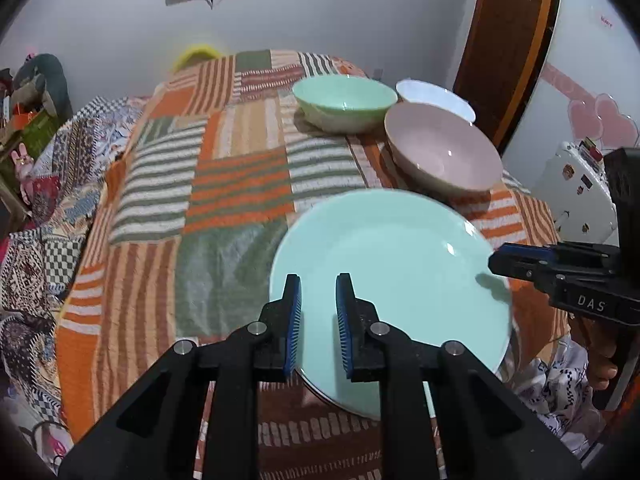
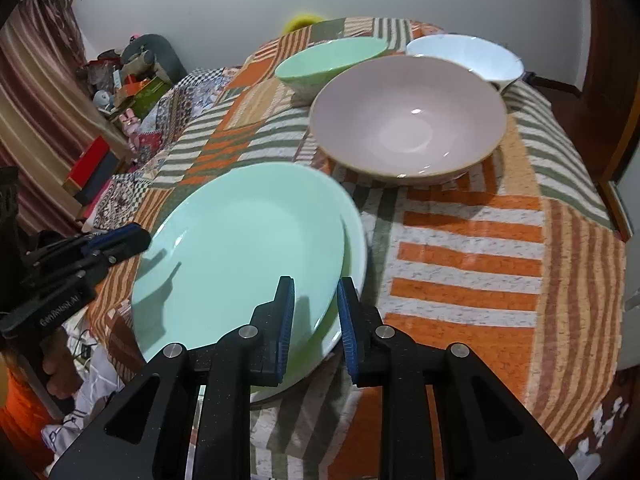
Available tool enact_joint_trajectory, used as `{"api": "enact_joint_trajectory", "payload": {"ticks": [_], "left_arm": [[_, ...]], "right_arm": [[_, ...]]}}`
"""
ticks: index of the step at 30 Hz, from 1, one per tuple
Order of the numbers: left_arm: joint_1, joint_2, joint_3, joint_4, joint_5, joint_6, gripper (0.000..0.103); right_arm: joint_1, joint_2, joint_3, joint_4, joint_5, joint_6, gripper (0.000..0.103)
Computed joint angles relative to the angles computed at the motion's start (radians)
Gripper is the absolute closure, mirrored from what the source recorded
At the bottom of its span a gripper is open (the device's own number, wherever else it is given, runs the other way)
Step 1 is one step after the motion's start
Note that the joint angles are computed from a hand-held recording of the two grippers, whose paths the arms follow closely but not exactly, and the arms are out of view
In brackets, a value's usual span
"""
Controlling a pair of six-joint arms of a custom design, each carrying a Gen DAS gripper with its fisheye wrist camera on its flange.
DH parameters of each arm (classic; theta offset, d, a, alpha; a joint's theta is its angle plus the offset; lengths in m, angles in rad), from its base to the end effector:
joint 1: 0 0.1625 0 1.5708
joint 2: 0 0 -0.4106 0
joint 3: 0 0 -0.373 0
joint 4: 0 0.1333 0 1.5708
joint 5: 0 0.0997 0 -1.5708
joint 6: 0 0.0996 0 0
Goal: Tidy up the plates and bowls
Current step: 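Lower the mint-green plate onto the white plate and open both tools, then move both tools to the pale pink bowl and grasp its rim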
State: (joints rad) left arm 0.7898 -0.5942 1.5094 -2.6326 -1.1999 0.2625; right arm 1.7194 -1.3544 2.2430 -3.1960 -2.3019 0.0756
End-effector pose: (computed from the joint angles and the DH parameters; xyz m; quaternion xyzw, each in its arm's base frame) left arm -0.3583 -0.6021 0.0194 0.4768 0.8565 -0.1167 0.1593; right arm 0.1322 -0.4322 0.2861 -0.0968 -0.8754 0.3714 0.2938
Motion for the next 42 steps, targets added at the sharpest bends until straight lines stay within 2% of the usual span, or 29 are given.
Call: {"api": "enact_joint_trajectory", "payload": {"ticks": [2, 4, 8, 10, 13, 16, 19, 31, 33, 34, 37, 39, 40, 42], "left_arm": [[-0.003, 0.004, -0.012, -0.003, -0.001, 0.002, 0.082], [-0.008, 0.011, -0.031, -0.007, -0.002, 0.005, 0.076], [-0.023, 0.032, -0.063, -0.034, 0.013, 0.014, 0.057], [-0.032, 0.054, -0.095, -0.035, 0.022, 0.014, 0.051], [-0.04, 0.09, -0.157, 0.0, 0.012, 0.009, 0.048], [-0.045, 0.127, -0.219, 0.035, -0.008, -0.007, 0.038], [-0.052, 0.181, -0.298, 0.078, -0.017, -0.01, 0.037], [-0.054, 0.43, -0.66, 0.325, -0.044, 0.001, 0.037], [-0.052, 0.465, -0.711, 0.358, -0.043, 0.002, 0.039], [-0.05, 0.477, -0.727, 0.369, -0.044, -0.001, 0.044], [-0.041, 0.517, -0.8, 0.436, -0.062, -0.014, 0.063], [-0.034, 0.539, -0.844, 0.483, -0.081, -0.021, 0.08], [-0.031, 0.546, -0.861, 0.506, -0.092, -0.024, 0.083], [-0.024, 0.558, -0.887, 0.545, -0.123, -0.029, 0.09]], "right_arm": [[0.014, 0.0, 0.0, -0.019, -0.036, -0.015, 0.079], [0.019, -0.012, 0.002, -0.034, -0.043, -0.027, 0.077], [0.029, -0.022, -0.001, -0.079, -0.077, -0.069, 0.071], [0.033, -0.023, -0.004, -0.107, -0.087, -0.1, 0.067], [0.034, -0.023, -0.018, -0.149, -0.105, -0.144, 0.06], [0.027, -0.025, -0.03, -0.203, -0.128, -0.188, 0.052], [0.007, -0.034, -0.037, -0.243, -0.132, -0.219, 0.047], [-0.118, -0.062, -0.076, -0.231, -0.076, -0.212, 0.047], [-0.135, -0.057, -0.08, -0.225, -0.062, -0.211, 0.047], [-0.145, -0.057, -0.083, -0.212, -0.05, -0.205, 0.048], [-0.169, -0.065, -0.083, -0.178, -0.003, -0.18, 0.061], [-0.182, -0.071, -0.083, -0.158, 0.023, -0.164, 0.07], [-0.187, -0.074, -0.083, -0.148, 0.035, -0.155, 0.077], [-0.199, -0.084, -0.076, -0.135, 0.072, -0.148, 0.082]]}}
